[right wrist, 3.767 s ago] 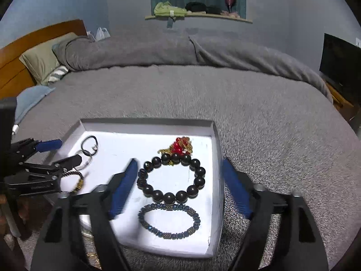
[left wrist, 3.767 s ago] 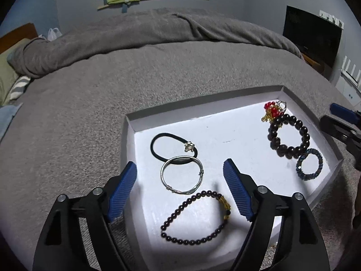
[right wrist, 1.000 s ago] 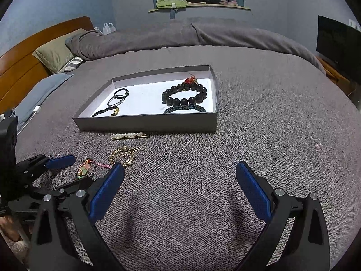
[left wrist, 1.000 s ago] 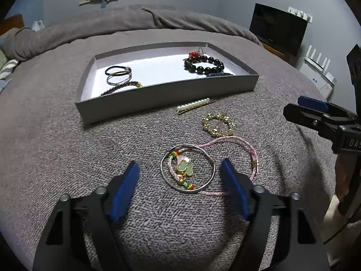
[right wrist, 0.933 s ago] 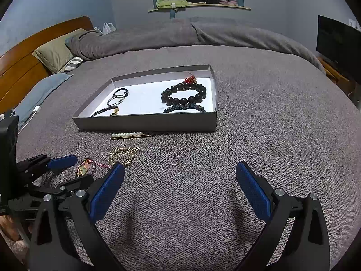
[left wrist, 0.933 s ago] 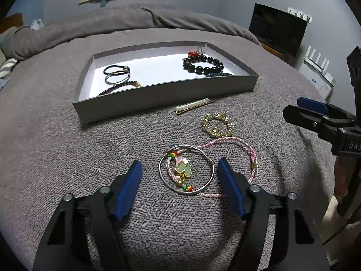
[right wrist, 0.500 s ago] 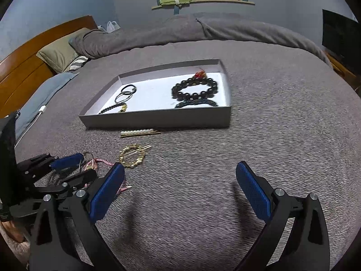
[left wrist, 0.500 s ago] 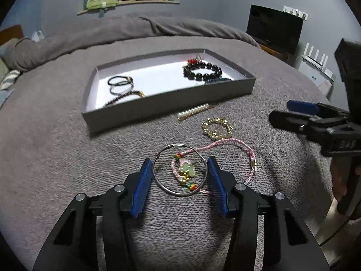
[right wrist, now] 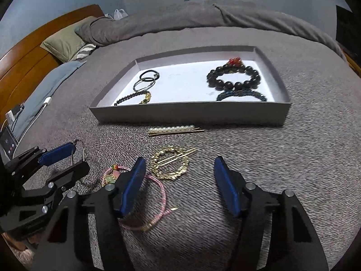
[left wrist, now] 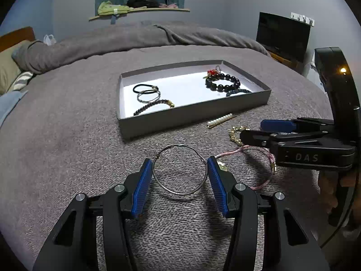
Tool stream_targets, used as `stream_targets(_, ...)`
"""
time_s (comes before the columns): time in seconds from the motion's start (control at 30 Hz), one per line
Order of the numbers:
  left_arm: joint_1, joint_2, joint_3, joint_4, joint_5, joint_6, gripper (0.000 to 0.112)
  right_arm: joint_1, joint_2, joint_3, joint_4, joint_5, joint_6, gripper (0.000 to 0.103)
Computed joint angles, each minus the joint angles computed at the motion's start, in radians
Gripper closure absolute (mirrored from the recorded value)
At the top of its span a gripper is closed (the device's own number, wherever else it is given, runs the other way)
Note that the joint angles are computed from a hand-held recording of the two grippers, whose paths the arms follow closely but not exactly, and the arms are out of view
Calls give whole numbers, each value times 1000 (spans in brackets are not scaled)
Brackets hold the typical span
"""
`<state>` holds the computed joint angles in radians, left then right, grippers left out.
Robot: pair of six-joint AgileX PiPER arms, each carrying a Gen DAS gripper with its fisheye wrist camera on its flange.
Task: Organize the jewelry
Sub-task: 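Grasp the silver hoop bangle with the left tool while the right tool grasps the gold ornate hair clip, then carry the hoop and gold clip into the white box and open both tools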
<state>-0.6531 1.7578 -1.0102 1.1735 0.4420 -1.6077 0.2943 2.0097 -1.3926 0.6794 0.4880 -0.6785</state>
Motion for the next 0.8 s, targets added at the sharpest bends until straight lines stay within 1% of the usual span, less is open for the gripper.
stream_targets(0.03,4,-3,7,9,-8,-11,60,6,10,-15,-9,12,17,43)
stream_targets(0.13,17,-9,19,22,-26,-31,60,22,29,-35,-56,15,72,43)
stream_targets(0.2,21,-11,26,36,-34,-45,60,32,39,-45,-95,6,115,47)
stream_targets(0.3,24,-13,31,47,-37,-53,60,45,52,-60,-155,-6,173,60)
stream_targets(0.33,26,-15,32,51,-40,-57,60,46,55,-64,-157,-6,176,62)
stream_targets(0.5,32,-20,38,60,-42,-69,60,41,37,-48,-125,-13,139,62)
stream_targets(0.8,34,-21,31,16,-31,-29,60,11,-21,6,-63,-44,46,62)
